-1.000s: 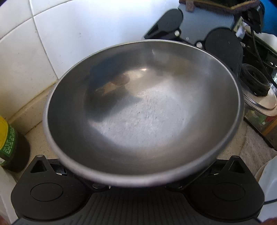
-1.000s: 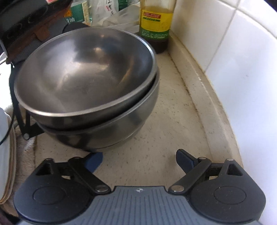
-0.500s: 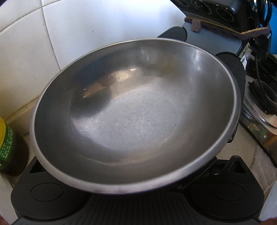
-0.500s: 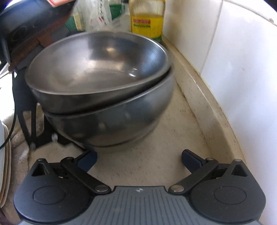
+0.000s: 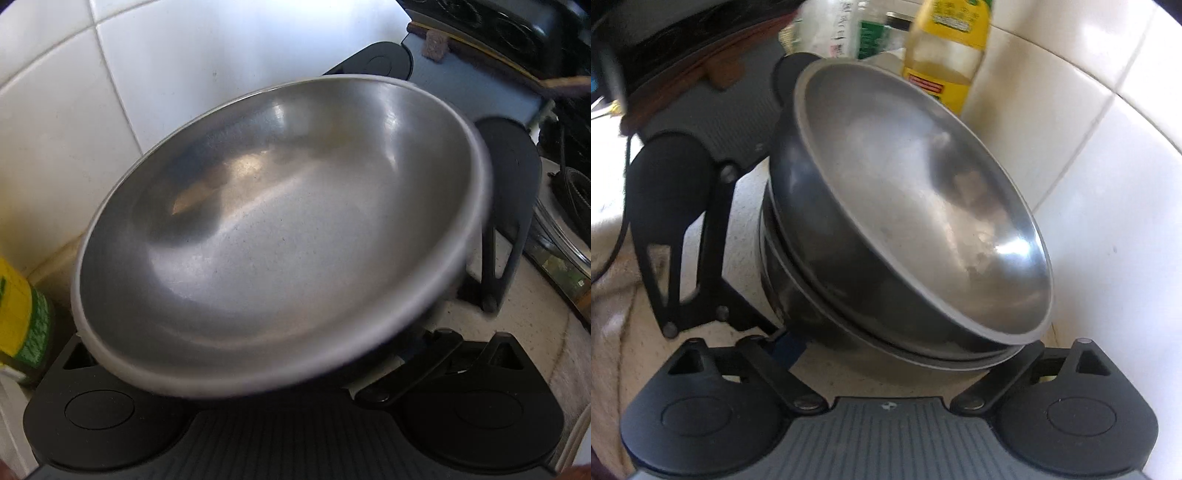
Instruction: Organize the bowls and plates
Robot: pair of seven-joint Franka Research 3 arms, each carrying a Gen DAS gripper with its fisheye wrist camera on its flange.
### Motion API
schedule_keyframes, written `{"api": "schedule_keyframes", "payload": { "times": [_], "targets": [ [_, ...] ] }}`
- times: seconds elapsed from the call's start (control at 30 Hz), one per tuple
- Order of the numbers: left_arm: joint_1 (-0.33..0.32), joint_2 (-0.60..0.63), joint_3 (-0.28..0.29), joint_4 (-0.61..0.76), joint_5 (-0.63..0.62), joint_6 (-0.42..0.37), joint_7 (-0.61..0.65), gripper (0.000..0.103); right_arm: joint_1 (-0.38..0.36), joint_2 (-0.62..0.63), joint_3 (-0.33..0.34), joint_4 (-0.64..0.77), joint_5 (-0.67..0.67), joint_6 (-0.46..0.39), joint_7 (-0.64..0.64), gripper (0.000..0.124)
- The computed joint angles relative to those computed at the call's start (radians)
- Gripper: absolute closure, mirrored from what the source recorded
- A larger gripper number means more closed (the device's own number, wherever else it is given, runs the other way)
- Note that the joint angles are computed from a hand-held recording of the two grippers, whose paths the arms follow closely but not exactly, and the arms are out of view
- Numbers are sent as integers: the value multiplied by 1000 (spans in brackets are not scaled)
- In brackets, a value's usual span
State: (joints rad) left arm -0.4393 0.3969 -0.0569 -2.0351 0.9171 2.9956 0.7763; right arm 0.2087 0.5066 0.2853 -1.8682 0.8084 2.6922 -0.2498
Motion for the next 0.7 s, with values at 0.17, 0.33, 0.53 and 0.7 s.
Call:
{"api": "schedule_keyframes", "payload": {
  "times": [0.17,0.33,0.53,0.7],
  "targets": [
    [-37,-7,24,16,125,-48,-73,0,18,-41,-25,-40,-28,-8,48,36],
    [6,-33,6,-29,154,-5,-90,0,33,-30,-71,3,-118,-87,151,31],
    [30,-21,14,-28,115,14,-73,0,9,-55,-76,-3,-145,-107,206,29],
    [44,-3,11,-22,89,51,-25,0,12,-73,-45,-22,-99,-50,194,29]
  ]
}}
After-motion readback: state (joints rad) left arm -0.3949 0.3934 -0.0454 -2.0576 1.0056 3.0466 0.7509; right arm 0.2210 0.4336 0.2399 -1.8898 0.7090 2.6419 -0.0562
